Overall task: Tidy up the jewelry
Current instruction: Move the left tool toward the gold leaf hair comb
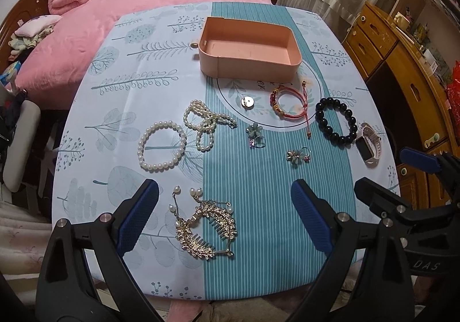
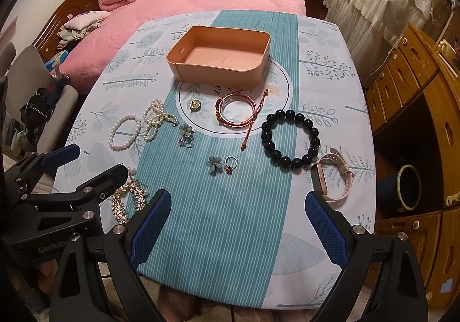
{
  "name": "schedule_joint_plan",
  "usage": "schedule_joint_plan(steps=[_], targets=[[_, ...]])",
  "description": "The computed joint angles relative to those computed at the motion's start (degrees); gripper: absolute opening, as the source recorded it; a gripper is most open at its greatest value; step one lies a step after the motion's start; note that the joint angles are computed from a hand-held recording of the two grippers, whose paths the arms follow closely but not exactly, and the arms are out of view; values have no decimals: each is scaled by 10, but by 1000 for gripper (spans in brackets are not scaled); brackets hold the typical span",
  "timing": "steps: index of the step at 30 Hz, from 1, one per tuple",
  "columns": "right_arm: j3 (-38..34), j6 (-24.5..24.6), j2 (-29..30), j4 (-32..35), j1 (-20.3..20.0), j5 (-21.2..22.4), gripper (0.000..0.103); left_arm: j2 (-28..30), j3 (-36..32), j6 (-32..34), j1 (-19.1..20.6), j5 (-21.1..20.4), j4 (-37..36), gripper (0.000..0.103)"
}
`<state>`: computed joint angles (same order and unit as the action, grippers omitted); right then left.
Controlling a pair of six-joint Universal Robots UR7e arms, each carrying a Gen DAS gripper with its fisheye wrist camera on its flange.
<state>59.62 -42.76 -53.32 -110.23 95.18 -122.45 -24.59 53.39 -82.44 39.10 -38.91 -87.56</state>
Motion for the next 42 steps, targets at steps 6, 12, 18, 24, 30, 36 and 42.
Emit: schedule_joint_plan(steps=[6,12,18,24,30,36,42], targets=[[2,-3,-1,1,1,7,90,-9,14,1,-2,4,-6,92],[6,1,-2,3,2,12,82,-27,43,-3,-4,1,-27,92],[9,2,-3,2,3,14,78,-42,67,-5,-5,-4,-48,92],[10,3,-5,2,3,19,74,-53,83,-24,-6,-5,-51,92],[7,9,-2,13,3,20,74,-56,90,-29,-6,-11,-53,92],[8,3,1,12,1,11,74,-55,96,-36,-4,-17,-59,92],[4,4,10,22,-4,-2,74,-57,113,-36,1,-29,-86,92]])
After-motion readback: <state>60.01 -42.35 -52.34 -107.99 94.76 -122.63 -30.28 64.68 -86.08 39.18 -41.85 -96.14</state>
